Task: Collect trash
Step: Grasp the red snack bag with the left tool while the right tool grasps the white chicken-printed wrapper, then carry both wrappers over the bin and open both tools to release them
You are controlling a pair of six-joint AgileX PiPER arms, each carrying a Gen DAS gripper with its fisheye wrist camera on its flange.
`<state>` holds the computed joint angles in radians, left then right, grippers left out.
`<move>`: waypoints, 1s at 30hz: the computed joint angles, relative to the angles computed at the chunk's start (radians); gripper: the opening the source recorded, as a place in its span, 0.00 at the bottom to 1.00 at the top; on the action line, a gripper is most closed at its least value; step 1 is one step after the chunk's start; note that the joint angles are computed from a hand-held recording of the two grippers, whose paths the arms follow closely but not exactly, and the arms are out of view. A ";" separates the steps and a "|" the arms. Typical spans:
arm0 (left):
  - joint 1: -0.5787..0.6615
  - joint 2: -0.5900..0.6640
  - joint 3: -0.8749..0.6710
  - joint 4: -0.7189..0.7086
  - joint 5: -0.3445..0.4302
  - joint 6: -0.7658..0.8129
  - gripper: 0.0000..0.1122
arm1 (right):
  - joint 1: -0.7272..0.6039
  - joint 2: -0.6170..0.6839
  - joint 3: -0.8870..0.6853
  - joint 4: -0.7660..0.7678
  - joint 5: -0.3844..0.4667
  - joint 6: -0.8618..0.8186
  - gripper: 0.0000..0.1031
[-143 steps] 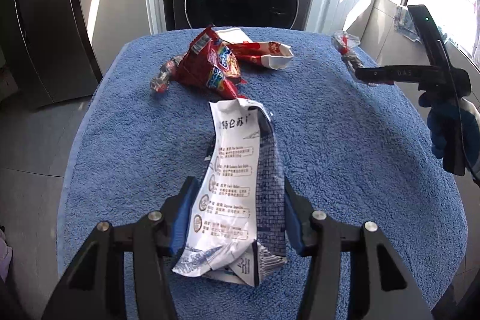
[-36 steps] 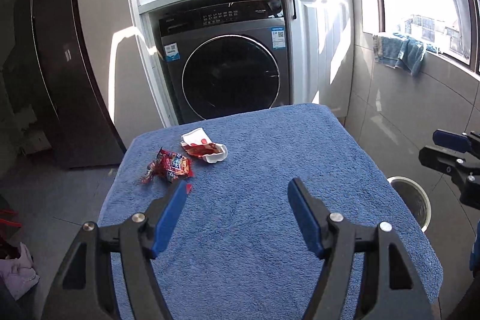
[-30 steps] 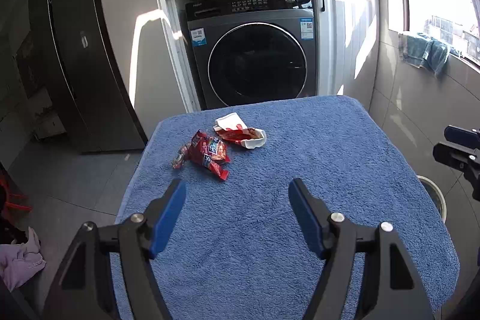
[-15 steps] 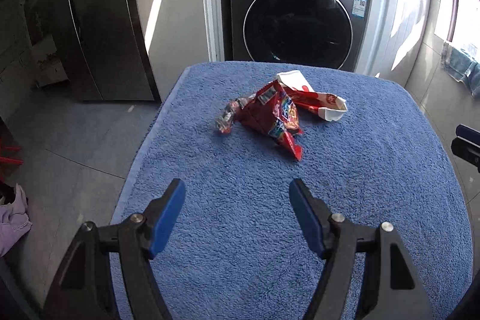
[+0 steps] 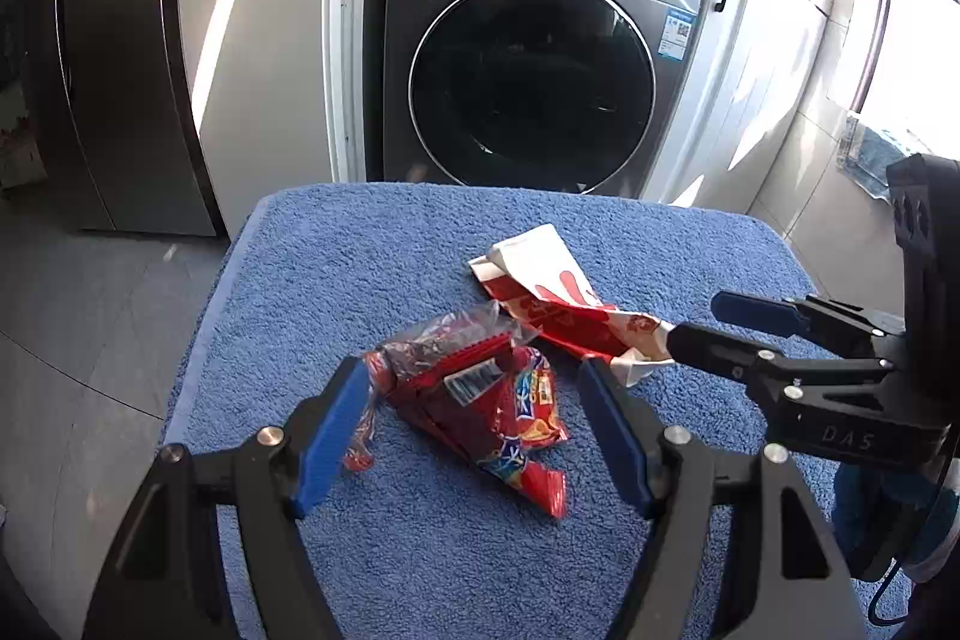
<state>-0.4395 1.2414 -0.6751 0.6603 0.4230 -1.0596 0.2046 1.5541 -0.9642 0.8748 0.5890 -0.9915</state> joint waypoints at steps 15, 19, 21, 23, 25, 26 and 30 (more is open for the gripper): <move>-0.025 -0.075 0.167 -0.215 -0.154 0.142 0.13 | -0.062 0.054 0.050 0.055 0.070 -0.132 0.20; -0.110 -0.200 0.261 -0.143 -0.119 -0.020 0.13 | -0.169 -0.028 0.156 0.088 0.132 -0.234 0.18; -0.137 -0.248 0.292 -0.133 -0.095 -0.067 0.12 | -0.229 -0.061 0.195 0.089 0.172 -0.268 0.18; -0.169 -0.290 0.309 -0.108 -0.058 -0.122 0.12 | -0.294 -0.096 0.229 0.080 0.217 -0.296 0.18; -0.204 -0.319 0.312 -0.103 -0.011 -0.152 0.12 | -0.352 -0.137 0.256 0.055 0.262 -0.309 0.18; -0.242 -0.329 0.311 -0.055 0.028 -0.219 0.12 | -0.385 -0.157 0.268 0.041 0.284 -0.318 0.18; -0.326 -0.363 0.312 -0.009 0.101 -0.308 0.14 | -0.515 -0.222 0.301 -0.006 0.374 -0.346 0.18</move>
